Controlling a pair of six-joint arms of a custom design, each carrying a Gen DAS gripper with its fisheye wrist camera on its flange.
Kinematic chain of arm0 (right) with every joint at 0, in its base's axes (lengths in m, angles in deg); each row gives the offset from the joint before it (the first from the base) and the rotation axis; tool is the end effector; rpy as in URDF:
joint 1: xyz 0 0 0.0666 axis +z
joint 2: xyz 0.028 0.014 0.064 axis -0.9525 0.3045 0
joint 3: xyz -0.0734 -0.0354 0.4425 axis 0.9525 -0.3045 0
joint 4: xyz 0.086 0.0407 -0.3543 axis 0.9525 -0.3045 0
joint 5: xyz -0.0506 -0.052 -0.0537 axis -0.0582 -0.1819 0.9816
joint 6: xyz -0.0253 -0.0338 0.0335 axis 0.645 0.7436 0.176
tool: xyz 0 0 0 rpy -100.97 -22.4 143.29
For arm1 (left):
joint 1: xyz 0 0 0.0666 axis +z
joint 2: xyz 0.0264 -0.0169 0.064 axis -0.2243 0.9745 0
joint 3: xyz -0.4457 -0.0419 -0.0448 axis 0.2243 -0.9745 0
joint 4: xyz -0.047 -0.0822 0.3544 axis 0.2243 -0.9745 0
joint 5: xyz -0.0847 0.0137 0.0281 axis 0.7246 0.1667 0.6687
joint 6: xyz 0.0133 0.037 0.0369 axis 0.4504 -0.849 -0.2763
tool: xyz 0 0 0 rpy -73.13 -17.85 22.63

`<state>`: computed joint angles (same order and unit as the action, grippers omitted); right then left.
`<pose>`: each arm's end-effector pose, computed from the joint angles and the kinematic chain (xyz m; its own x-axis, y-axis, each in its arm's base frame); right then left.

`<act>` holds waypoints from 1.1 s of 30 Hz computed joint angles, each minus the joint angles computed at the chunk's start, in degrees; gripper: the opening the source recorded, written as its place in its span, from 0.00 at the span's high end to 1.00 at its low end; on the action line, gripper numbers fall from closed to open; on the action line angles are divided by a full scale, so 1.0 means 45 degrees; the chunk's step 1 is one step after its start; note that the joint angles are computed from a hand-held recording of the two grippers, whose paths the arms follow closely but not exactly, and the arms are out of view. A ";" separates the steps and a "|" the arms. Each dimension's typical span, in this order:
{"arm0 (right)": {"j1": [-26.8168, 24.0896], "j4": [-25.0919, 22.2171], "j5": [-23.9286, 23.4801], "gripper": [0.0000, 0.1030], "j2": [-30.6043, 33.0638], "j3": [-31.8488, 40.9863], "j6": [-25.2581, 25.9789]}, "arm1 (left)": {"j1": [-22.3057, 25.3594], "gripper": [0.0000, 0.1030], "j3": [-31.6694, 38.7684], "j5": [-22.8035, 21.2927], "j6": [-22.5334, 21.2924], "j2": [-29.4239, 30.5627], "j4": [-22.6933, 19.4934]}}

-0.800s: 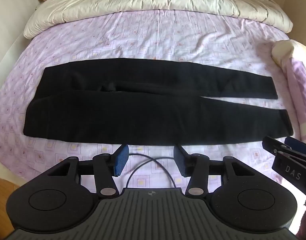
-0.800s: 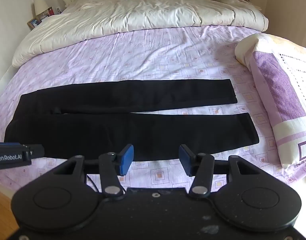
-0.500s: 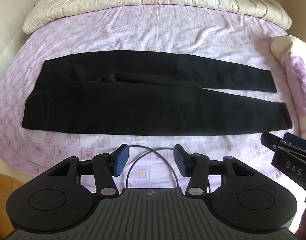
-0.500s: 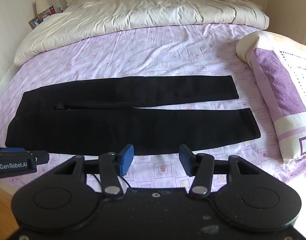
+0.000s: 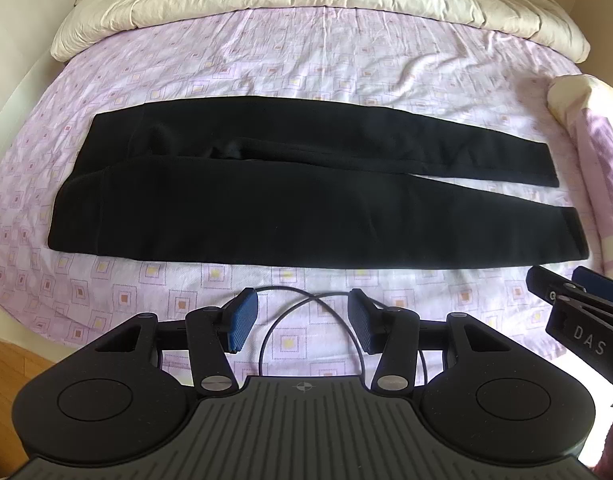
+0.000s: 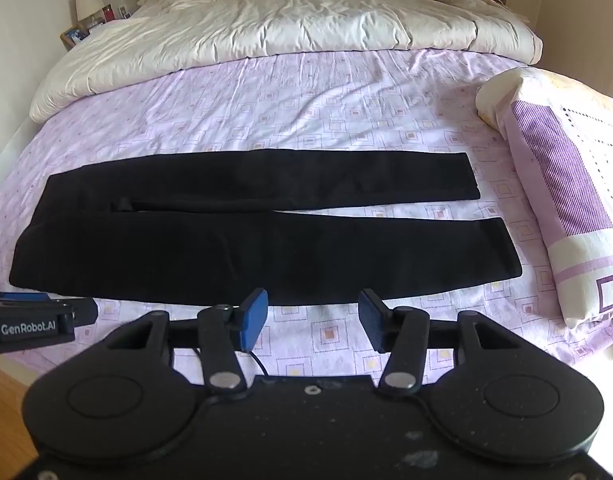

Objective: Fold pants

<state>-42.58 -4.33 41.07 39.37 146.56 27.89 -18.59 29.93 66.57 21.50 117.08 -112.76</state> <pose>0.5460 0.2980 0.5764 -0.8236 0.2851 -0.4904 0.2876 0.9550 0.0721 0.5731 -0.0559 0.5262 -0.9140 0.1599 -0.3728 0.1514 0.9871 0.0523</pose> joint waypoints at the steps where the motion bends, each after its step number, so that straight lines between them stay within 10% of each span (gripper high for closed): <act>1: -0.0006 -0.0044 -0.0021 0.48 0.0033 0.0061 0.0006 | 0.0004 0.53 -0.0013 -0.0013 0.0044 -0.0010 -0.0016; 33: -0.0223 -0.0326 -0.0502 0.48 0.0309 0.0408 0.0239 | 0.0260 0.53 0.1176 0.0069 -0.0035 0.0675 -0.1000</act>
